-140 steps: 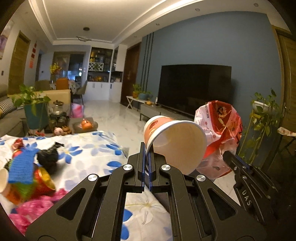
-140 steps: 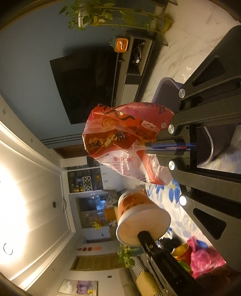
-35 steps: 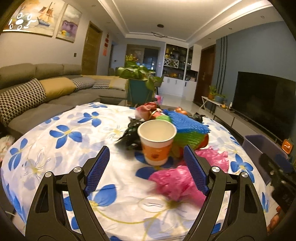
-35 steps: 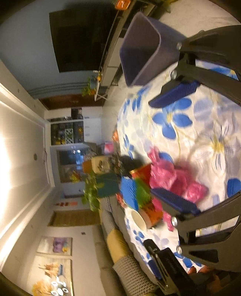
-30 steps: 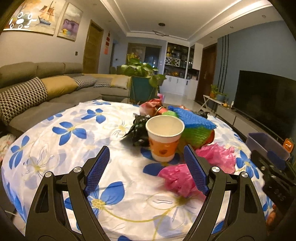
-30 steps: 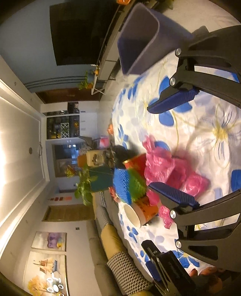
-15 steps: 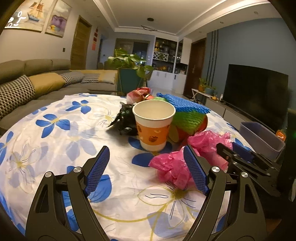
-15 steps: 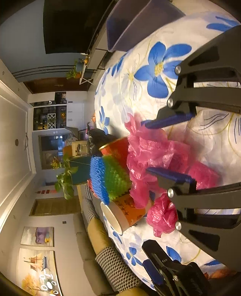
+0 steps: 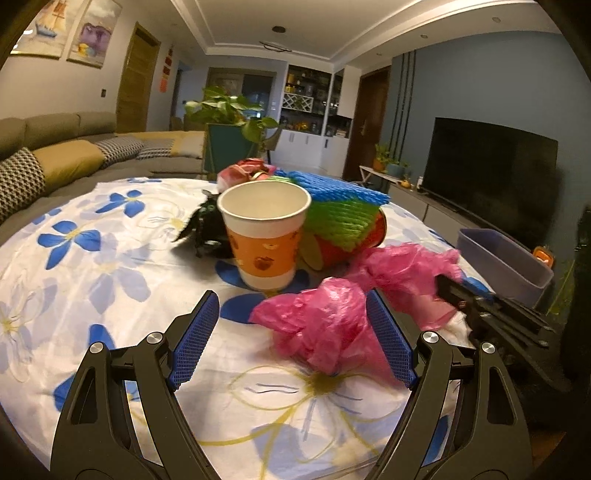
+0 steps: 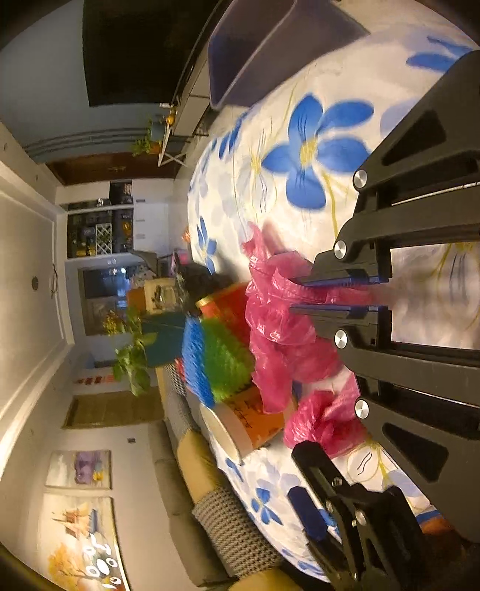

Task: Collect trash
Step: 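Grasp a pink plastic bag with the left tool while the right tool grasps another pink bag, then carry both pink bags over the grey bin and open both tools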

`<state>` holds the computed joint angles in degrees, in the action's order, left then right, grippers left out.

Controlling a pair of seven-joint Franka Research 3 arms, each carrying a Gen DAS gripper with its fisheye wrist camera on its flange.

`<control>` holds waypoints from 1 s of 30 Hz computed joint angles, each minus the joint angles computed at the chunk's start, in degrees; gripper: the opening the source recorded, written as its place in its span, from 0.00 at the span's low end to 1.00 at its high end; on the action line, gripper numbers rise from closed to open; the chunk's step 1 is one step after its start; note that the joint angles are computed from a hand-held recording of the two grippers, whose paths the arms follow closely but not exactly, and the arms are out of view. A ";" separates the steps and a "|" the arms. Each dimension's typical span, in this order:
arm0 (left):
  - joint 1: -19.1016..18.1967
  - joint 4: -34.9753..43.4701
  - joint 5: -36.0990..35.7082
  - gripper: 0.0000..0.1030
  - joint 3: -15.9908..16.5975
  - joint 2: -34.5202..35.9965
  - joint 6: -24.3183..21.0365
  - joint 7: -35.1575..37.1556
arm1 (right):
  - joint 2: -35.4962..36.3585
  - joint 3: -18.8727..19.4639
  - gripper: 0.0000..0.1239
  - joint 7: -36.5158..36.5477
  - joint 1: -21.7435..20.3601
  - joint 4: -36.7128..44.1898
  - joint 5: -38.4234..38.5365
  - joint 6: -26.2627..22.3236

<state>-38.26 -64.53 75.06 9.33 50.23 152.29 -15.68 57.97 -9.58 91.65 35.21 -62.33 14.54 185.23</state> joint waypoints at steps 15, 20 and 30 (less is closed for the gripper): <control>1.19 7.42 -14.19 0.29 0.70 6.17 5.55 11.78 | -7.73 -3.25 0.07 -6.72 2.92 -13.12 10.09 8.26; -1.20 5.29 -12.41 0.25 2.95 4.08 3.80 9.54 | -8.97 -3.60 0.07 -9.32 3.70 -14.94 12.81 9.57; -3.34 5.62 -3.90 0.25 1.94 0.60 0.52 7.05 | -13.62 -0.28 0.07 -16.15 2.40 -21.05 18.49 15.76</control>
<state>-41.61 -58.91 71.17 11.27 50.83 152.80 -8.64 44.35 -9.86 75.50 37.61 -83.38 33.03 200.99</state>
